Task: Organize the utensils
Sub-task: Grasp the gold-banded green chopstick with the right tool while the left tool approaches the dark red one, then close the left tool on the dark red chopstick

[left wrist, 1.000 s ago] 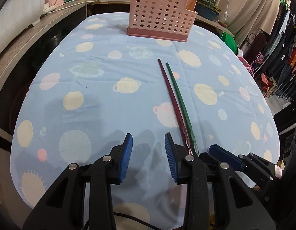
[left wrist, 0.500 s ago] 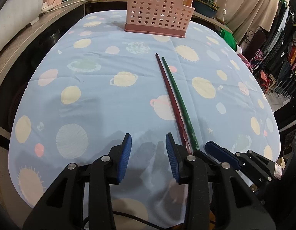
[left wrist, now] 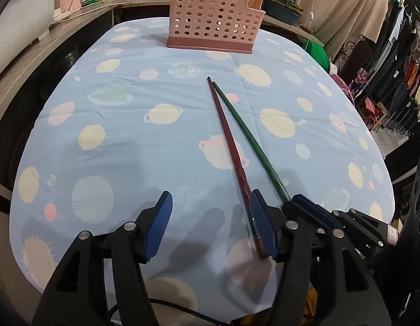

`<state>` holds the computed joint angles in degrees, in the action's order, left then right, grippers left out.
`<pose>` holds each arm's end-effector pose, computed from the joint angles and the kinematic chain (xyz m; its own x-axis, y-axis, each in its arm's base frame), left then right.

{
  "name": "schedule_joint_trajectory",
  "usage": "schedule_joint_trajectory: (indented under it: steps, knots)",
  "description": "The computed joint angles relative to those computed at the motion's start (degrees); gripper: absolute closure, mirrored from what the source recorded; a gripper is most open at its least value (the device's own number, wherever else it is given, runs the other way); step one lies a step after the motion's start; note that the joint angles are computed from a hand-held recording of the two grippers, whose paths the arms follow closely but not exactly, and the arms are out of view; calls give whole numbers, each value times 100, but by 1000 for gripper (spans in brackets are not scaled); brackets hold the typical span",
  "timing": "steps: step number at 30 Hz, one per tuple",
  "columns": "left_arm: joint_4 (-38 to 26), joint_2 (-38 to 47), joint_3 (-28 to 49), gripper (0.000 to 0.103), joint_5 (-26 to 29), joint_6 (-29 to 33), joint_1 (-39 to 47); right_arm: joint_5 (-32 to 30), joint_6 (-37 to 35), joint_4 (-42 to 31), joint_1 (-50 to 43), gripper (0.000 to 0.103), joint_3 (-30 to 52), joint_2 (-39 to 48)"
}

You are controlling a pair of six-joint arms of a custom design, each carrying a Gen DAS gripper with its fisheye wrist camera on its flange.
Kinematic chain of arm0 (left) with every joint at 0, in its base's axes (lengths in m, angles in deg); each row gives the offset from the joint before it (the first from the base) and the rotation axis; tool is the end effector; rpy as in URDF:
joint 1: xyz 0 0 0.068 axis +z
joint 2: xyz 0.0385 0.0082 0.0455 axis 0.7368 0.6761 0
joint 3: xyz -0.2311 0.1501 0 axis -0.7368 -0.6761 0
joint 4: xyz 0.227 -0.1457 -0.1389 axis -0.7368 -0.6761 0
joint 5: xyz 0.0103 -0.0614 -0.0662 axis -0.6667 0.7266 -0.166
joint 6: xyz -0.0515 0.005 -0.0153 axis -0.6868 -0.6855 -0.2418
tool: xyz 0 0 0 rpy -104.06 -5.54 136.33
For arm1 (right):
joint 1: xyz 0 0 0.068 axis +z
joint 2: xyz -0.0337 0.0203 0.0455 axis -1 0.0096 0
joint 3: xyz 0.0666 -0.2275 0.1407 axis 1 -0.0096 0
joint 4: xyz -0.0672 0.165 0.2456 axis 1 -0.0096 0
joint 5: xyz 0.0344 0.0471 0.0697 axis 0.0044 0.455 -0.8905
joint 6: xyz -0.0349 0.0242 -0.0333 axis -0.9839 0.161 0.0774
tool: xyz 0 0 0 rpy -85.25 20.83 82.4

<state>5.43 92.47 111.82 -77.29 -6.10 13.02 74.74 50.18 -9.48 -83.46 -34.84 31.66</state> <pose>0.3183 -0.2173 0.2450 -0.8371 0.1267 -0.5321 0.2629 0.9463 -0.1883 0.2616 0.0308 0.2170 -0.7652 0.0556 -0.6414 -0.0628 0.9851 0.1603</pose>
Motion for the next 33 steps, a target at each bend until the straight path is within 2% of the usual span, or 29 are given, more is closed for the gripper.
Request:
schedule_joint_trajectory:
  steps: [10, 19, 25, 33]
  knots:
    - [-12, 183, 96, 44, 2, 60, -238, -539, 153, -53, -587, 95, 3, 8]
    - [4, 284, 105, 47, -173, 109, -386, -558, 151, -40, -606, 95, -20, -14]
    - [10, 261, 71, 59, -294, 147, -393, -562, 145, -33, -615, 95, -19, -5]
    - [-7, 244, 49, 92, -332, 154, -331, -559, 154, -40, -611, 95, -22, -13]
